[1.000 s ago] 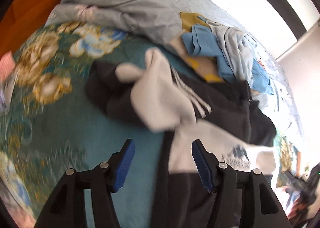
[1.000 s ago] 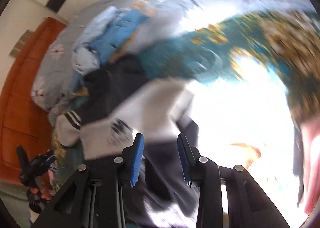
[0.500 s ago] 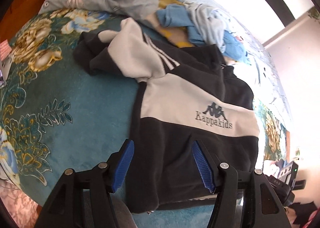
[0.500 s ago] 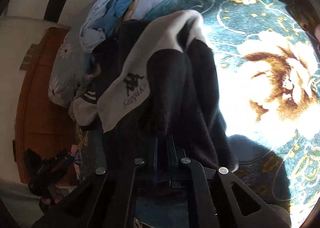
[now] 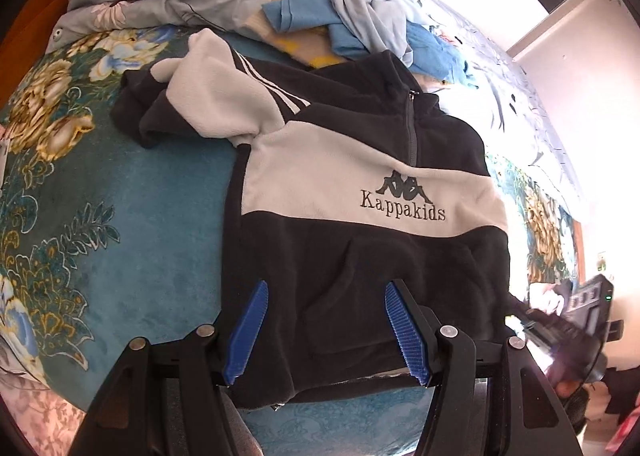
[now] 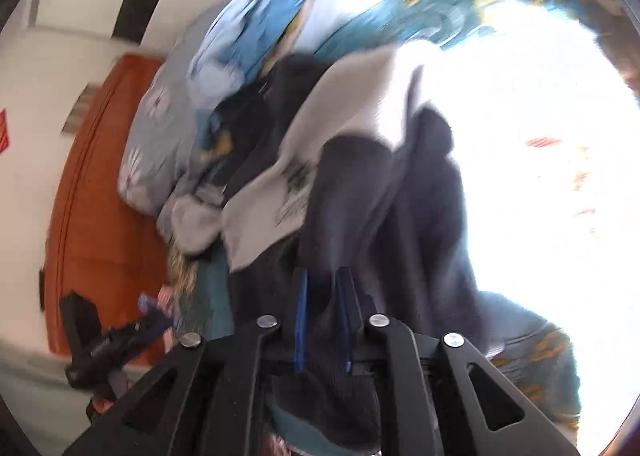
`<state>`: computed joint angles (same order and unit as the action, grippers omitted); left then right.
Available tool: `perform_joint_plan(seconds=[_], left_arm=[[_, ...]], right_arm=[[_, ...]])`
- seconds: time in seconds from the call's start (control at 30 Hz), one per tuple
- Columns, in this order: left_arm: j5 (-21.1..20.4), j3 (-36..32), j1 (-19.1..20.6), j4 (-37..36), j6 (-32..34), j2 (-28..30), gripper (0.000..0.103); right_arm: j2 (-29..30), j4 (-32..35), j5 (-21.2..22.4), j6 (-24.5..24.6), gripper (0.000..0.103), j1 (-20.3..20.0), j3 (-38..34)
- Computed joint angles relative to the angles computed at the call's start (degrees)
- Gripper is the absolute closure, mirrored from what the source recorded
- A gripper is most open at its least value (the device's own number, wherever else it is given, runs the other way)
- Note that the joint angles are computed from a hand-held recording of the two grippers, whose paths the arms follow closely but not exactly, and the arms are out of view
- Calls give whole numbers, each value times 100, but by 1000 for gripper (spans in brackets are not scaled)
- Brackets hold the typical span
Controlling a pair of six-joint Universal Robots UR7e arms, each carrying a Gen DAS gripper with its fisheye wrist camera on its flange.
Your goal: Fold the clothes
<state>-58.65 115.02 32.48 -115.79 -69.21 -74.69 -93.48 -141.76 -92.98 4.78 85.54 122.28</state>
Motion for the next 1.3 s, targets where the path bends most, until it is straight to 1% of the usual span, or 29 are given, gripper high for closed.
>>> perform_joint_plan(seconds=[0.1, 0.17, 0.23, 0.33, 0.4, 0.47, 0.5, 0.53, 0.6, 0.63, 0.67, 0.7, 0.8, 0.9, 0.97, 1.0, 1.07, 1.17, 1.23, 1.27, 1.3], left_arm=[[-26, 22, 46, 0, -101, -5, 38], [-37, 6, 72, 54, -132, 13, 38], [-46, -16, 97, 119, -157, 36, 38], [-89, -61, 139, 159, -139, 90, 37], [-110, -82, 159, 133, -100, 128, 37], [-102, -123, 166, 156, -64, 190, 37], [-107, -143, 175, 157, -45, 222, 37], [-116, -157, 187, 147, -27, 249, 37], [-134, -172, 219, 99, 5, 291, 37], [-141, -178, 237, 85, 18, 305, 37], [-147, -184, 255, 70, 30, 318, 37], [-153, -191, 272, 56, 43, 332, 37], [-130, -199, 338, 45, 49, 341, 37], [-107, -164, 423, -23, -13, 311, 37], [-86, -151, 472, -56, -26, 297, 37], [-74, -147, 496, -68, -30, 290, 37], [-32, -141, 540, -89, -37, 272, 37], [24, -113, 618, -154, -72, 235, 37], [58, -83, 679, -208, -115, 210, 37], [74, -67, 715, -228, -146, 197, 37], [88, -51, 753, -246, -176, 183, 37]], right_arm=[[-181, 25, -144, 127, 80, -389, -3], [-135, 150, -390, 209, 79, -593, -70], [-29, 253, -309, 280, 77, -766, -86], [205, 128, -124, 369, 76, -835, -68], [370, 42, 61, 412, 72, -848, -99], [535, -19, 206, 455, 72, -830, -148], [623, -56, 86, 470, 72, -757, -185], [710, -91, -33, 483, 73, -685, -223], [812, -154, -159, 483, 95, -591, -299], [838, -173, -201, 458, 95, -555, -347], [872, -111, -370, 343, 95, -471, -472], [908, -45, -551, 215, 95, -383, -605], [1117, 311, -1344, -339, 96, -13, -1242], [1378, 371, -2372, -888, 96, 370, -1856], [1580, 297, -3026, -1352, 96, 581, -2265], [1717, 134, -3381, -1617, 96, 705, -2459], [1903, -521, -3964, -2351, 96, 894, -2718], [2094, -1955, -4444, -3469, 96, 1081, -2793], [2215, -2930, -4650, -4239, 95, 1123, -2620], [2259, -3147, -4787, -4460, 95, 1059, -2506], [2321, -3137, -4984, -4507, 95, 977, -2389]])
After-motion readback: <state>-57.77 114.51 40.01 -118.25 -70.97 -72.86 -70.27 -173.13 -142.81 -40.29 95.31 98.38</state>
